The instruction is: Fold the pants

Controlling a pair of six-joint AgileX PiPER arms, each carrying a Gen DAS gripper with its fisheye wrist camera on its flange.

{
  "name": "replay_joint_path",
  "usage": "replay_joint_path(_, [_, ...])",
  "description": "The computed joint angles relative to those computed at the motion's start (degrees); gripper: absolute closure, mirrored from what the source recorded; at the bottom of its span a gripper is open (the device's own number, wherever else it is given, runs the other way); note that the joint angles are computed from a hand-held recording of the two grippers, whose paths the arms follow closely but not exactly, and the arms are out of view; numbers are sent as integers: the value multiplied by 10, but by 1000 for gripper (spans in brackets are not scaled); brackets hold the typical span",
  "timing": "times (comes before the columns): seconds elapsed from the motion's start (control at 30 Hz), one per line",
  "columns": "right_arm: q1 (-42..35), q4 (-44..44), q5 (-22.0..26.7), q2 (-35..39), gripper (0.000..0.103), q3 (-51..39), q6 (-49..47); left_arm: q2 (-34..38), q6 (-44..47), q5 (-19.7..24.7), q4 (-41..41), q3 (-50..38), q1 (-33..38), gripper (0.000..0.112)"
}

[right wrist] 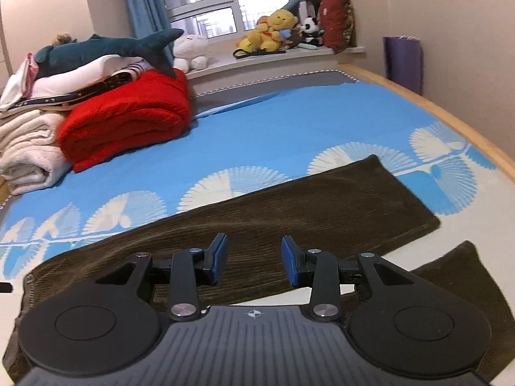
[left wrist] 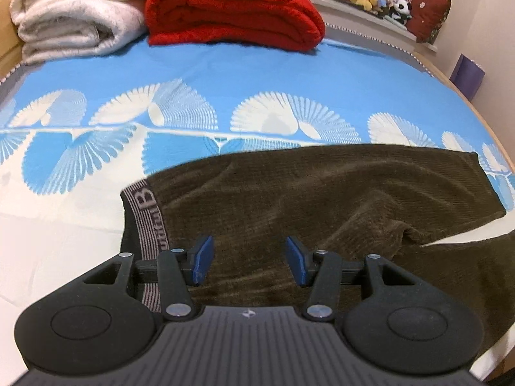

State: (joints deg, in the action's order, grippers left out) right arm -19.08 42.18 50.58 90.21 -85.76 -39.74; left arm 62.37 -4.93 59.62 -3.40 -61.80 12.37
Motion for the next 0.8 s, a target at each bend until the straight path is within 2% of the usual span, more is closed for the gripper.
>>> replay_joint_path(0.03, [3, 5, 0, -1, 65, 1, -5, 5, 1, 9, -5, -4, 9, 69])
replay_joint_path(0.07, [6, 11, 2, -1, 65, 0, -10, 9, -2, 14, -9, -5, 15, 86])
replay_joint_path(0.1, [11, 10, 1, -2, 65, 0, -11, 14, -5, 21, -12, -7, 23, 96])
replay_joint_path(0.2, [32, -5, -10, -7, 65, -3, 3, 26, -24, 39, -1, -13, 39, 106])
replay_joint_path(0.33, [50, -21, -17, -3, 66, -14, 28, 38, -37, 41, 14, -26, 66, 106])
replay_joint_path(0.4, [56, -19, -14, 4, 76, -24, 31, 57, -35, 45, 23, -44, 79, 106])
replay_joint_path(0.43, [57, -13, -8, 8, 92, -30, 27, 71, -31, 46, 25, -57, 86, 106])
replay_joint_path(0.47, [57, -6, 0, 13, 100, -37, 23, 87, -23, 45, 22, -72, 94, 106])
replay_joint_path(0.5, [57, 2, 4, 16, 100, -41, 19, 106, -14, 43, 21, -90, 99, 106])
replay_joint_path(0.63, [61, 0, 10, 22, 101, -49, 17, 175, -14, -11, 30, -137, 100, 105])
replay_joint_path(0.8, [57, -6, 29, 35, 100, -62, 3, 219, 1, -153, 45, -94, 78, 103])
